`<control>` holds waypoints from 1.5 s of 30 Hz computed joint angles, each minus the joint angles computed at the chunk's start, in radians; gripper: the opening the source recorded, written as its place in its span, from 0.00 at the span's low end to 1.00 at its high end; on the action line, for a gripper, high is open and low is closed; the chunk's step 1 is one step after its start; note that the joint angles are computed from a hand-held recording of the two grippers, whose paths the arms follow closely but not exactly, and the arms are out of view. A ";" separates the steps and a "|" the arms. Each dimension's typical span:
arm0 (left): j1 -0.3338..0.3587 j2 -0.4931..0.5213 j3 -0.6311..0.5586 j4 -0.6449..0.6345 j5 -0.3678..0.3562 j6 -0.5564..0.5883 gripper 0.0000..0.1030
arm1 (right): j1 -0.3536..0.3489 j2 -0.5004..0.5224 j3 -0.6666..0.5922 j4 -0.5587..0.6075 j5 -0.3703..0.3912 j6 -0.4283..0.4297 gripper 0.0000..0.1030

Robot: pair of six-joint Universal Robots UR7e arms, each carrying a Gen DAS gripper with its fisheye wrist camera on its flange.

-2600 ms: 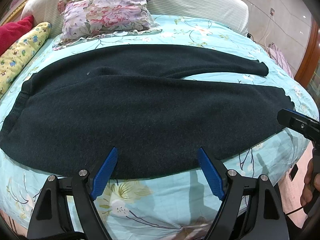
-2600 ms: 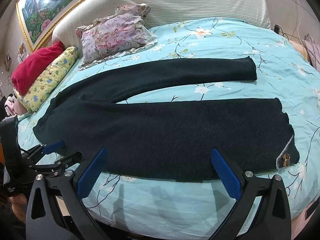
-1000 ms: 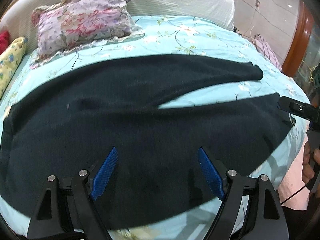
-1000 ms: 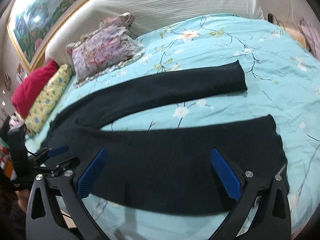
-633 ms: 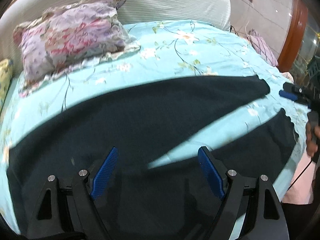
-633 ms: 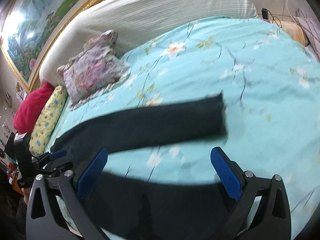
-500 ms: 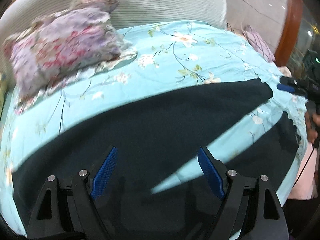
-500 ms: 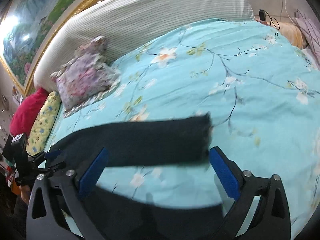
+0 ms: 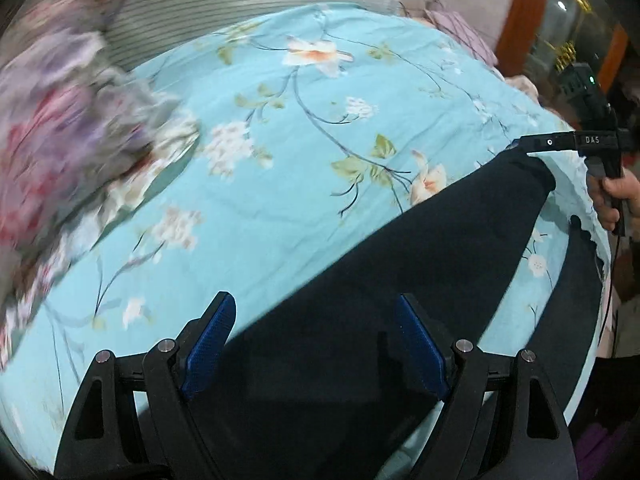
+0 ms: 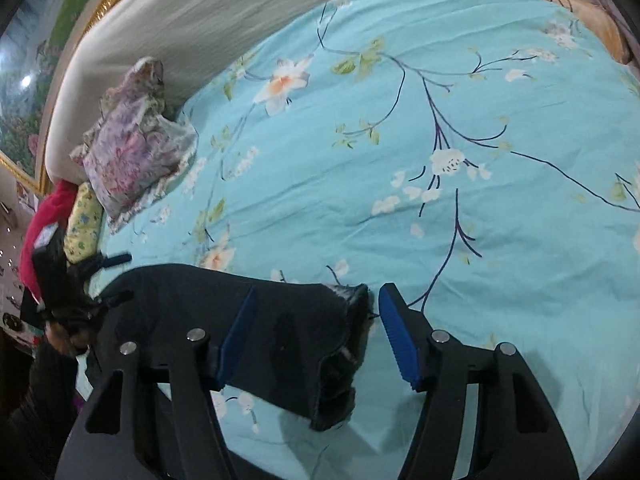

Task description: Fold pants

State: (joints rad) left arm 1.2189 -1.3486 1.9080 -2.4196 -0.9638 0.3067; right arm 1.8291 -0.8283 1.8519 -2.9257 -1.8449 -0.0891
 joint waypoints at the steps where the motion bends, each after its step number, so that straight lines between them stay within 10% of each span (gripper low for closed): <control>1: 0.006 0.020 -0.023 0.021 -0.009 0.009 0.80 | -0.002 0.003 -0.009 0.019 -0.002 -0.004 0.62; 7: 0.026 0.126 -0.121 0.127 0.013 0.010 0.77 | -0.012 0.025 -0.038 0.075 0.029 -0.035 0.51; 11: 0.040 0.160 -0.166 0.237 -0.028 -0.024 0.38 | -0.016 0.029 -0.036 0.071 0.031 -0.055 0.15; 13: 0.032 0.145 -0.157 0.240 -0.054 -0.019 0.11 | -0.017 0.022 -0.028 0.063 0.041 -0.064 0.10; 15: 0.017 0.124 -0.126 0.209 -0.051 -0.021 0.07 | -0.011 0.015 -0.016 0.036 0.037 -0.082 0.09; 45: -0.271 -0.346 0.402 0.082 -0.142 -0.322 0.03 | 0.024 -0.239 0.399 -0.298 0.142 -0.463 0.08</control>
